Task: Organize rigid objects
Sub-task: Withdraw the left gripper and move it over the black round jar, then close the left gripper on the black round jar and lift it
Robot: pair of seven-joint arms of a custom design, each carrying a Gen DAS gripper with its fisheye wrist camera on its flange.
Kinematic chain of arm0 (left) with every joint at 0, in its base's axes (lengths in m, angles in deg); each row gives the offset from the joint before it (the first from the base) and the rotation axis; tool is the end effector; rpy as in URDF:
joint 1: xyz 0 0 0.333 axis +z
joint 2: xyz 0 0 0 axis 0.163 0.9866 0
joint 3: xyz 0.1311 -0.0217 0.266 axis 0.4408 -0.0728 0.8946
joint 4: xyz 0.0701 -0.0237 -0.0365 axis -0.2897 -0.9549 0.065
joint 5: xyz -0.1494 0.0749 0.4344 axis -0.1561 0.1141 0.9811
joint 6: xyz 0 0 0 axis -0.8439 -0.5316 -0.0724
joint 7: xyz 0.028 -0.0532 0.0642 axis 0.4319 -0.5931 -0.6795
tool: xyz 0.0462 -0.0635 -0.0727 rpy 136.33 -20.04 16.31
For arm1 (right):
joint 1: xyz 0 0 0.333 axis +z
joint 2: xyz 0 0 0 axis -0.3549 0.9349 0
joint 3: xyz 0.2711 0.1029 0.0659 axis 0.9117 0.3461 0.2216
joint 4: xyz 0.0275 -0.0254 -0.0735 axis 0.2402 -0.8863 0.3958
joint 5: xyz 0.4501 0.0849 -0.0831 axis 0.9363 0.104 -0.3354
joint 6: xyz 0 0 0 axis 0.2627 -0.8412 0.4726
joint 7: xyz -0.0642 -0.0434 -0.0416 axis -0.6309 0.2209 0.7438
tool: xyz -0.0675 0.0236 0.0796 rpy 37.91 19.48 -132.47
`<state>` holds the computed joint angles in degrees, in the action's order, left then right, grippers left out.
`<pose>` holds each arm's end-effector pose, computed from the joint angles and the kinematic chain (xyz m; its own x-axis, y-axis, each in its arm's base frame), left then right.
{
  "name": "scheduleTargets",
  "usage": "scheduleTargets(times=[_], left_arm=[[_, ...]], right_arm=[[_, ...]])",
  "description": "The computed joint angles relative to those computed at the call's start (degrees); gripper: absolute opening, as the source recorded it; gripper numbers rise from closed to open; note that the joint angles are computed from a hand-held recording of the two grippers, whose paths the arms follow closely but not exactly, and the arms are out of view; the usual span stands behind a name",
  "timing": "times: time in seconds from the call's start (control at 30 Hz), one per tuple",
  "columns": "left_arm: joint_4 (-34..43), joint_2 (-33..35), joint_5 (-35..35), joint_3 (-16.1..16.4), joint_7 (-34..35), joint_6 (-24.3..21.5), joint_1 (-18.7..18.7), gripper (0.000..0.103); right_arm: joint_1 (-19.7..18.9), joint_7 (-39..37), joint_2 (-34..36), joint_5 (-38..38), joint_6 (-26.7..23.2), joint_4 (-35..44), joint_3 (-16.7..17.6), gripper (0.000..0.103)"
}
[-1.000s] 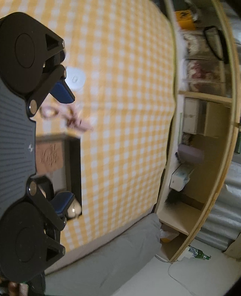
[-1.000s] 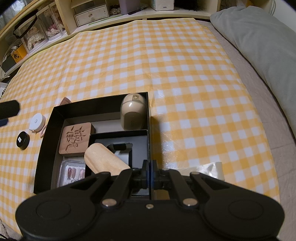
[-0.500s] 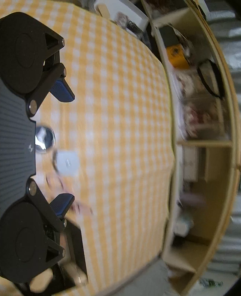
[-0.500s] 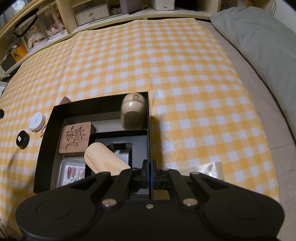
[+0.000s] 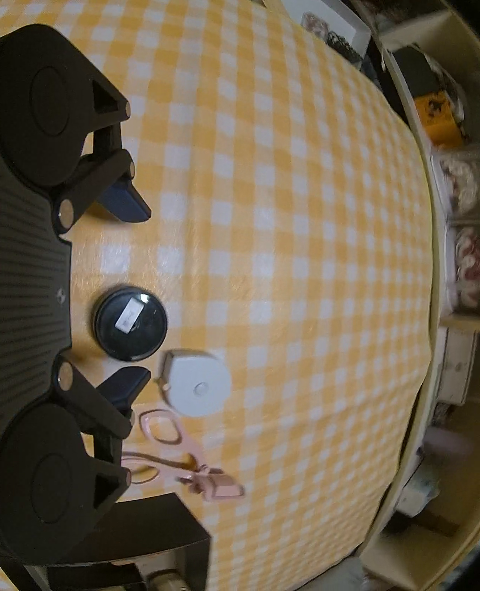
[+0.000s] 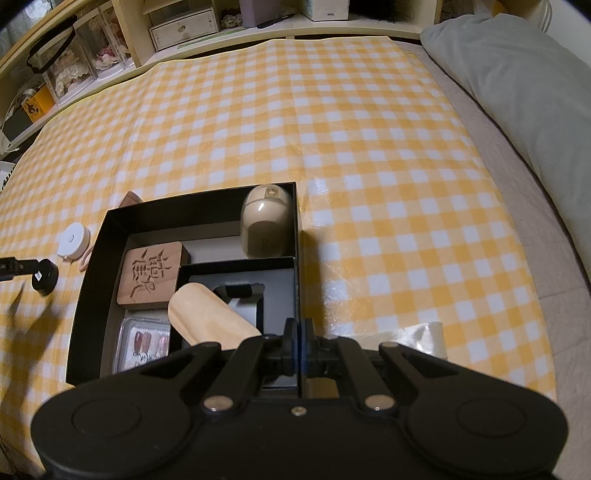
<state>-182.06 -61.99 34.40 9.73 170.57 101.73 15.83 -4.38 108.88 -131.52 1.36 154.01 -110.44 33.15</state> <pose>0.4778 0.0650 0.4937 -0.0204 -0.9995 0.0246 -0.8719 0.0058 -0.4897 0.3562 0.1743 0.5852 -0.1396 -0.9866 -0.0846 -0.8629 0.1631 -0.4784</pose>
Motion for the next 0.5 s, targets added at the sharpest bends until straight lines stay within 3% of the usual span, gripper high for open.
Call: scheduleTargets(times=[0.13,0.27,0.37,0.5], left_arm=[[0.0,0.7,-1.0,0.1,0.7,-0.3,-1.0,0.081],[-0.2,1.2,-0.6,-0.4,1.1,0.2,-1.1,0.060],[-0.5,2.0,-0.5,-0.9,0.6,1.6,-1.4,0.052],[-0.5,2.6,0.2,-1.8,-1.0,1.9,-1.4,0.051]], right_arm=[[0.1,0.0,0.0,0.0,0.0,0.0,-0.1,0.002],[0.1,0.0,0.0,-0.1,0.0,0.0,-0.1,0.002],[0.1,0.0,0.0,0.0,0.0,0.0,-0.1,0.002],[0.1,0.0,0.1,-0.1,0.0,0.0,-0.1,0.002]])
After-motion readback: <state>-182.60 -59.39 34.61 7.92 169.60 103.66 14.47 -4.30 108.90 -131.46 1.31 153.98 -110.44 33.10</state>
